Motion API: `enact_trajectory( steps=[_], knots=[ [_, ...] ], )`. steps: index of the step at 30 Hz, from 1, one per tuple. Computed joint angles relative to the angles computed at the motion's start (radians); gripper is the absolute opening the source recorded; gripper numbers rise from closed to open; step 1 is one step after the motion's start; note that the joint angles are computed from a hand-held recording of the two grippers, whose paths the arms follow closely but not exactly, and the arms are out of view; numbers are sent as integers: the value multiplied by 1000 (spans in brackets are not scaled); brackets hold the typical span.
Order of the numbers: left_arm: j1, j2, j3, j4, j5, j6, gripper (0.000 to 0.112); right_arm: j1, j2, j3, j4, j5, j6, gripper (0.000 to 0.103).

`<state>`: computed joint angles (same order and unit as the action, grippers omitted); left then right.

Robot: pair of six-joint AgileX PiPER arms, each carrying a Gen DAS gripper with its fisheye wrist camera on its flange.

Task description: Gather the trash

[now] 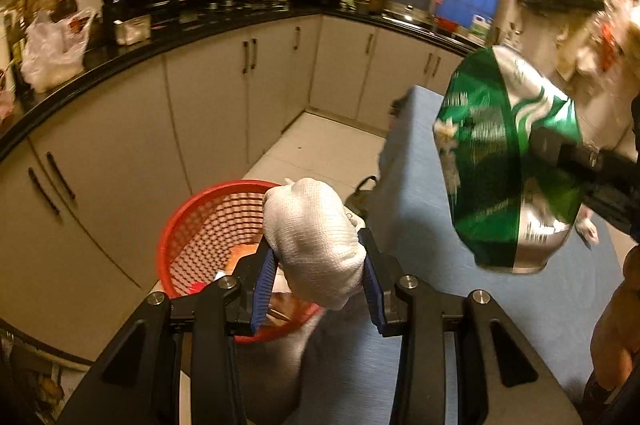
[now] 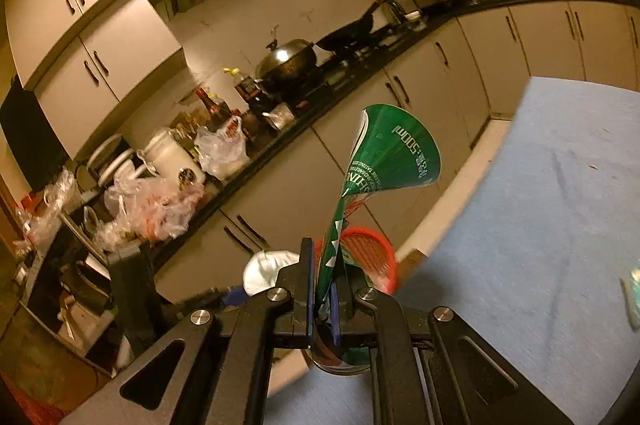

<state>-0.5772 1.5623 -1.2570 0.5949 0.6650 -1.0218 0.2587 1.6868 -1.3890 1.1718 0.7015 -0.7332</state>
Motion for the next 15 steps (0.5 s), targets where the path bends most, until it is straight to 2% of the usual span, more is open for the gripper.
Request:
enact_trajectory(
  steps=[4, 6, 15],
  knots=[
    [62, -17, 34, -12, -19, 5, 38, 70, 86, -93, 18, -50, 39, 7],
    [86, -21, 51, -16, -26, 10, 38, 106, 144, -149, -8, -43, 78, 7],
    [172, 26, 80, -70, -107, 76, 38, 153, 235, -197, -82, -40, 118, 7]
  ],
)
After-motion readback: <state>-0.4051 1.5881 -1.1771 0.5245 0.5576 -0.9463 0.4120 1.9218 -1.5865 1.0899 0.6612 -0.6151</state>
